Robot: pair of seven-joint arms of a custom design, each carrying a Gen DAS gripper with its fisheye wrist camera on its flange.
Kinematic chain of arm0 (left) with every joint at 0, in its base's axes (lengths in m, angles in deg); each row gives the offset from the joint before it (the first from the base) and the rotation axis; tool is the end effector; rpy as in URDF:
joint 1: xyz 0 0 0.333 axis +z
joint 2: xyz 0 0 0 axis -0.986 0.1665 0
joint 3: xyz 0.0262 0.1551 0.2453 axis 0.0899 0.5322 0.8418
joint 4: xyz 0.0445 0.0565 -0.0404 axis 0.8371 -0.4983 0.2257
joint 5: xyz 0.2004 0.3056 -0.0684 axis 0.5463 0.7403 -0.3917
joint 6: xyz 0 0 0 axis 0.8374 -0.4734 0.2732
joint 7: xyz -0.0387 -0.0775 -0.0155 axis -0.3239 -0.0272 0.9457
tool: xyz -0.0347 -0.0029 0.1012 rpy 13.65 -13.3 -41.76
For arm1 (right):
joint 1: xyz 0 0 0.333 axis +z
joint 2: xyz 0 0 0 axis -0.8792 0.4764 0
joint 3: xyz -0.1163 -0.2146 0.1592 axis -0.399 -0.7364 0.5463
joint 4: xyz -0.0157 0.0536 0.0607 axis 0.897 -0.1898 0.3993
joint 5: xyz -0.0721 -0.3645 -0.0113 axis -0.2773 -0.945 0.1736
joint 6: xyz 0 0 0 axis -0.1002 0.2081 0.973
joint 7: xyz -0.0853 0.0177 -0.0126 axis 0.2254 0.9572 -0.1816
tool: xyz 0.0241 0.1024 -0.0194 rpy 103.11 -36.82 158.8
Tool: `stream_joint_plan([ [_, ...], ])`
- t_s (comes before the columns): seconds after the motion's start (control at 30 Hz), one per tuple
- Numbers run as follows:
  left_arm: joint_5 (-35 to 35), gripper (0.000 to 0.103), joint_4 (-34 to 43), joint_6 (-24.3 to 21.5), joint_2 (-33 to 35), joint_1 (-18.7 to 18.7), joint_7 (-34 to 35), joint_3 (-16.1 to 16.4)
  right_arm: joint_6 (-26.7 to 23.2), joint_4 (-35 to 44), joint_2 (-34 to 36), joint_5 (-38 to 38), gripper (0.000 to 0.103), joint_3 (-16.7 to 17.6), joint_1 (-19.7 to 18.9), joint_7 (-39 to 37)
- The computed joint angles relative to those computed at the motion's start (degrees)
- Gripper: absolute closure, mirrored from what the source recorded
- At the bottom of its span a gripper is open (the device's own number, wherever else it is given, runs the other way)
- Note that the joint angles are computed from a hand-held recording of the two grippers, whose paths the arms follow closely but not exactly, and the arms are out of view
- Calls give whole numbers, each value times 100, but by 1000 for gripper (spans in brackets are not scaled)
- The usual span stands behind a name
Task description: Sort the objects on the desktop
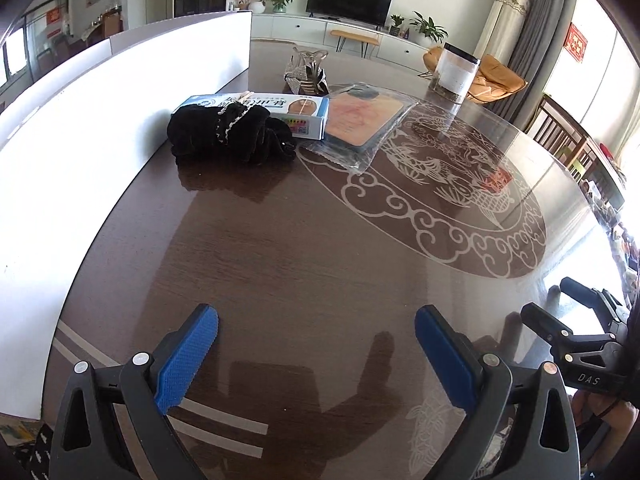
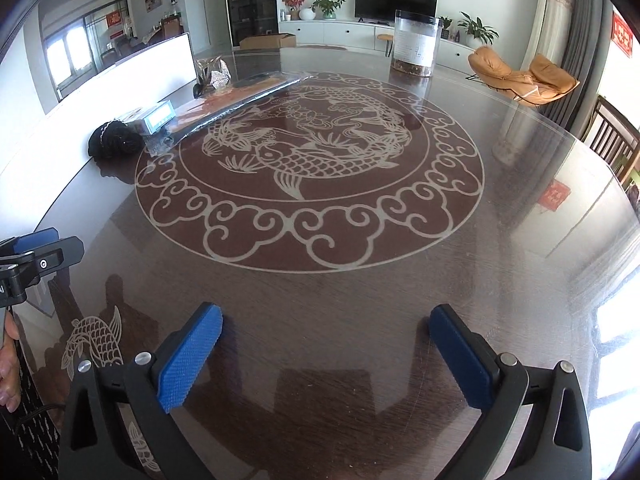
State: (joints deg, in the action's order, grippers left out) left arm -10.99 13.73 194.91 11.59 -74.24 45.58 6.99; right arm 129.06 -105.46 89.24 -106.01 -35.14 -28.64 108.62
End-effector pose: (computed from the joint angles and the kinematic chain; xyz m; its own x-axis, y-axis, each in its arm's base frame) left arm 0.7477 -0.0805 0.3708 -0.5112 -0.8472 0.1446 -0.7519 0.3593 -0.5529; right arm 0.6359 0.3215 0.4096 -0.3384 -0.9408 0.0170 -0.7704 0.2666 -0.5791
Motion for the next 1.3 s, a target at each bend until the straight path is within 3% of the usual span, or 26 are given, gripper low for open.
stream_joint_plan([
  [0.27, 668, 0, -482, 566, -214, -316, -104, 265, 5, 0, 0, 5, 0, -2, 1, -3],
  [1.3, 762, 0, -608, 678, -257, -206, -198, 137, 18, -31, -20, -3, 0, -1, -5, 0],
])
